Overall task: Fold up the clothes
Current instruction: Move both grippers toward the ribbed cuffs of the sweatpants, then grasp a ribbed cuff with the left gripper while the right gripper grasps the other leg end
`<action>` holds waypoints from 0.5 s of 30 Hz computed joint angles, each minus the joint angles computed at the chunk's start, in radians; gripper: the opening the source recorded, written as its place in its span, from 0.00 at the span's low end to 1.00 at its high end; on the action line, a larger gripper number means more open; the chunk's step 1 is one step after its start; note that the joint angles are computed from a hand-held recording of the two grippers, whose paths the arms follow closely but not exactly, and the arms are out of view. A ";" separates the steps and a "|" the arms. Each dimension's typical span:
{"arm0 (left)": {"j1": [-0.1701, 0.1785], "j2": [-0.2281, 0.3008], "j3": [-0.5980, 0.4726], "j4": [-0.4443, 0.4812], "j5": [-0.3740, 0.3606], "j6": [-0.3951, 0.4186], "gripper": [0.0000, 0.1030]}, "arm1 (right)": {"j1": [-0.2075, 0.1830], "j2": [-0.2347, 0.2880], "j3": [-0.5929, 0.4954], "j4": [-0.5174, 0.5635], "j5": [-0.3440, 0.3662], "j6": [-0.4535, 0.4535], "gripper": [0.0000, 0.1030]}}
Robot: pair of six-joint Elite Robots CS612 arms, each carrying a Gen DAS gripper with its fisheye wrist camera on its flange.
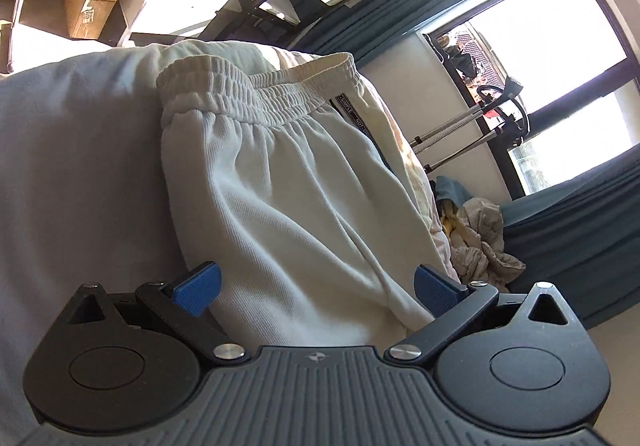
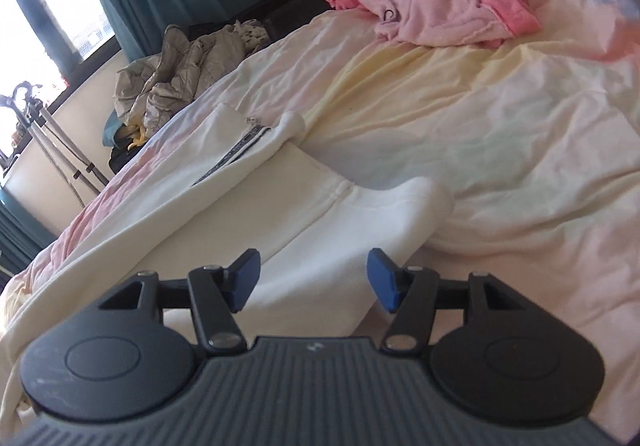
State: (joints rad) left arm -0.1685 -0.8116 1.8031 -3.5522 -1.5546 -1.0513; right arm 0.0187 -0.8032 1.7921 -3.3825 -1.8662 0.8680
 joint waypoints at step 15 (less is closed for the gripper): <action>0.040 0.029 0.000 0.002 -0.002 -0.260 1.00 | -0.055 0.014 0.016 0.029 0.199 0.332 0.73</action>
